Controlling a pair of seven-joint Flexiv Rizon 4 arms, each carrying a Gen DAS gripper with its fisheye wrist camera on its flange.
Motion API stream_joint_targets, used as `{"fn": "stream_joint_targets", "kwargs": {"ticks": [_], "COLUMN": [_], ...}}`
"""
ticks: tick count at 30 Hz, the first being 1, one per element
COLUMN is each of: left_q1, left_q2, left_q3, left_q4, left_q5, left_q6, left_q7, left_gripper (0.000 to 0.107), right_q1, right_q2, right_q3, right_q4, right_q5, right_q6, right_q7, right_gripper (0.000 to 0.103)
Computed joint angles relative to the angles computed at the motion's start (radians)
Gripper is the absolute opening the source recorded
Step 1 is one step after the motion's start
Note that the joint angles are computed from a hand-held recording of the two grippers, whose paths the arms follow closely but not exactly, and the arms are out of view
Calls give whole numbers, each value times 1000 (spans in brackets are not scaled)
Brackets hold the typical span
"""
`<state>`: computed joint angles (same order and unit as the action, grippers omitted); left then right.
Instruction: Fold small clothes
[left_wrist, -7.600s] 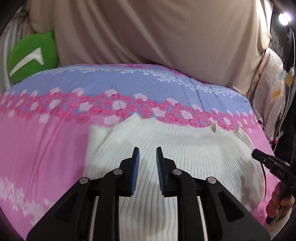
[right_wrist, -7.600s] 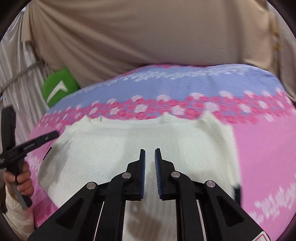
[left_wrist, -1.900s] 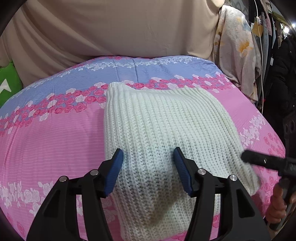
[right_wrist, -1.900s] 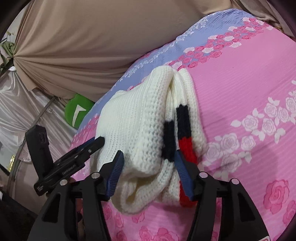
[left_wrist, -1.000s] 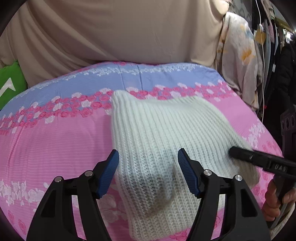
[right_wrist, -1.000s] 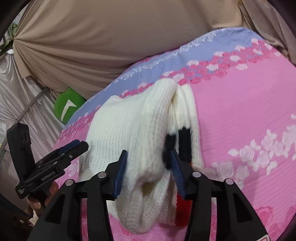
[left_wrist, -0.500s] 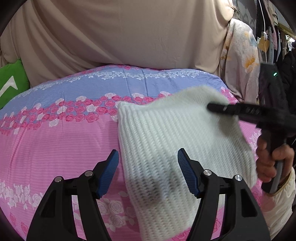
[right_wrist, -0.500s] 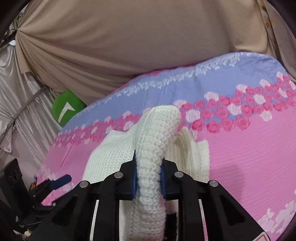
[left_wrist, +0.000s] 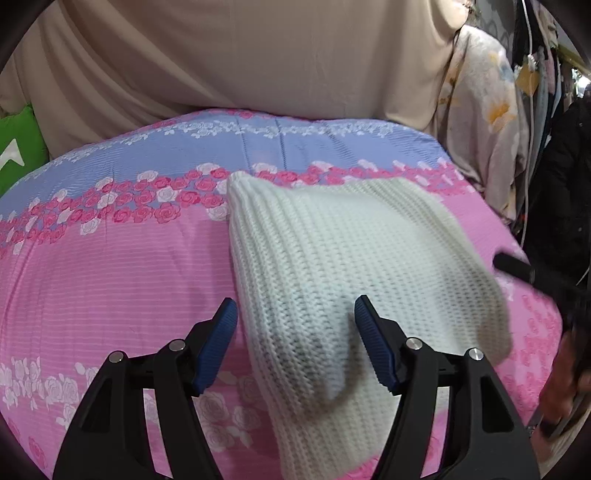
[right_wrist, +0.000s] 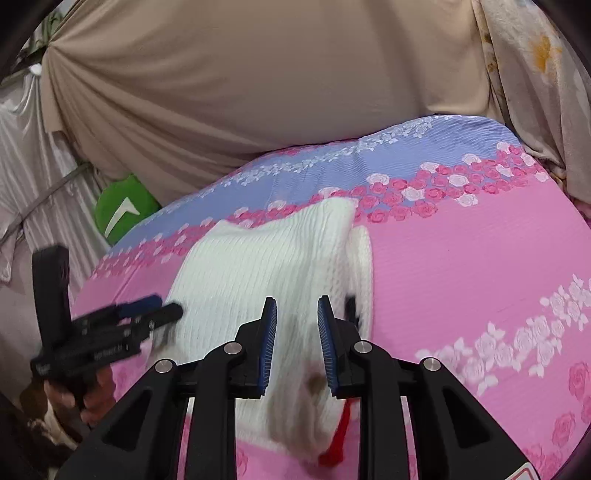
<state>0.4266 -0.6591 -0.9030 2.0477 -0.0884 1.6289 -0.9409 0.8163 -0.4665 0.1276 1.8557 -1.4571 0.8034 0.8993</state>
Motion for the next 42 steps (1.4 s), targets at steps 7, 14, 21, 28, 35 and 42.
{"fn": "stream_joint_targets", "kwargs": {"ticks": [7,14,21,28,35,42], "left_q1": [-112,-70,-87,-86,-56,44], "left_q2": [28,4,11,12,9,24], "left_q3": [126,113,123,123,95,-7], "left_q4": [20,13,26,30,37,77], "left_q5": [54,21,-10,-16,-24,-55], "left_q6": [71,-26,-1,-1,-22,-44], "left_q7": [7,20,40,40,45,60], "left_gripper": [66,71,71,71,73,74], "right_q1": [39,83,70,88,87,114], "right_q2": [-111,-77,-56,-119,-87,-89], "right_q3": [12,-38,-13,-30,-22,-39], "right_q4": [-55,-26,-47,-95,-77,-92], "right_q5": [177,115,122,274,277,274], "right_q6": [53,62,-68,-27,-72,-74], "right_q7": [-76,15,-38,-126,-115,-118], "right_gripper": [0,0,0,0,0,2]}}
